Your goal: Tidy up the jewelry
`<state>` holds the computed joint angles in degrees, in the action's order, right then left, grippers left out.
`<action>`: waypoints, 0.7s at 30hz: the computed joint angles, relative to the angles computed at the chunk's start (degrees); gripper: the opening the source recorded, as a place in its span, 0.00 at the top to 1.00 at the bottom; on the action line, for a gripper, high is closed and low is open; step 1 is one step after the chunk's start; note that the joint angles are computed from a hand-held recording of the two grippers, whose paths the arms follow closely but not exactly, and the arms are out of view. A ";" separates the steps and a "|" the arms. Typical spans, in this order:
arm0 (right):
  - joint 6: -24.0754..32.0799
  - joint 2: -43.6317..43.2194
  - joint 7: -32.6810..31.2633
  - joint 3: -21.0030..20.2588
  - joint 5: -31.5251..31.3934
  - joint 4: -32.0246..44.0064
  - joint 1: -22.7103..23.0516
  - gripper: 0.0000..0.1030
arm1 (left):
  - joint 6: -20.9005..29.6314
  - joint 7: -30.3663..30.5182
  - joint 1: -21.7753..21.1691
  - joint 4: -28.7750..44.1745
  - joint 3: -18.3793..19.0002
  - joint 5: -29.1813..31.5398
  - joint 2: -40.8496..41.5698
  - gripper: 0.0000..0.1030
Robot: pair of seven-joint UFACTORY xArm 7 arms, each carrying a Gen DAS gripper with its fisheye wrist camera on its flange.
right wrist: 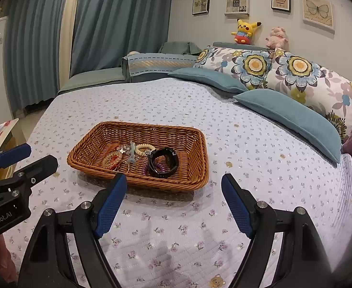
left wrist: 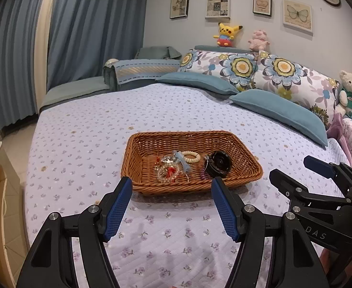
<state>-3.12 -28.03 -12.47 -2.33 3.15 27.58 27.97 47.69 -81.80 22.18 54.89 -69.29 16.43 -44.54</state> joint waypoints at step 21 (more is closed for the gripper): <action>0.56 0.54 0.20 0.49 0.15 0.37 -0.83 0.20 | 0.14 -0.20 -0.51 -0.42 0.36 0.37 0.19 0.32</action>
